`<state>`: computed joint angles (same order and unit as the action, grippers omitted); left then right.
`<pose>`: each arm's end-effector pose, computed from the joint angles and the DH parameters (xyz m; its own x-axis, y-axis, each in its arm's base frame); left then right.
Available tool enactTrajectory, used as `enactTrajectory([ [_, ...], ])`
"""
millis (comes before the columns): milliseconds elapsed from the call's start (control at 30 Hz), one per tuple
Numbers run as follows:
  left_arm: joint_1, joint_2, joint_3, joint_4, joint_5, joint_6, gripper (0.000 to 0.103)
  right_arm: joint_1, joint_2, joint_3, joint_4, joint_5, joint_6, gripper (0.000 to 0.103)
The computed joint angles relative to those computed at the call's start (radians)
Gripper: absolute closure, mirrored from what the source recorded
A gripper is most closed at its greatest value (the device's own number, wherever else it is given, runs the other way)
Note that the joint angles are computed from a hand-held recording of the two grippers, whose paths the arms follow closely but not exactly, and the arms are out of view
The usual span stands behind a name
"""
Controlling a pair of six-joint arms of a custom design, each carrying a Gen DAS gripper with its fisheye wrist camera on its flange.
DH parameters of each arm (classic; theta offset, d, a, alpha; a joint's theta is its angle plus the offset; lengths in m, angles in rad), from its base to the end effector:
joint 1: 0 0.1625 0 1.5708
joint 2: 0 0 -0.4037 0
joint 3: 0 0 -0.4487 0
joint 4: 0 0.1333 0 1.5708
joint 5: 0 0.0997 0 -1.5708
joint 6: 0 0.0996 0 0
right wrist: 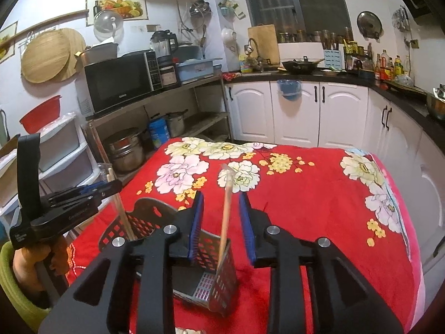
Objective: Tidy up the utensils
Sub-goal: 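Move the right tool back over the chopstick bundles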
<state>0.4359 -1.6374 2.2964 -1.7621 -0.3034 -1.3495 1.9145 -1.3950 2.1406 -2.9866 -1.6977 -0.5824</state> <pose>-0.2693 -0.3773 0.2190 -0.7315 -0.2684 -0.6268 0.4350 0.5242 -0.7321 0.2955 -0.4675 0.2401 -0.6568 -0.6232 0.4245 -0.7488 0.4731 -0.4642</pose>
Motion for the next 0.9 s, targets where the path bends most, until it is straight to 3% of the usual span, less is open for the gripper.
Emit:
enactTrajectory([
  [267, -0.042, -0.029, -0.001, 0.177, -0.024, -0.137, 0.061, -0.003, -0.044, 0.031, 0.000, -0.002, -0.008, 0.058],
  [667, -0.154, -0.043, -0.025, 0.550, -0.069, -0.480, 0.015, 0.010, -0.148, 0.113, -0.021, -0.004, -0.024, 0.036],
  [900, -0.230, -0.027, -0.024, 0.690, -0.128, -0.611, 0.012, 0.010, -0.221, 0.173, -0.006, 0.004, -0.032, 0.032],
])
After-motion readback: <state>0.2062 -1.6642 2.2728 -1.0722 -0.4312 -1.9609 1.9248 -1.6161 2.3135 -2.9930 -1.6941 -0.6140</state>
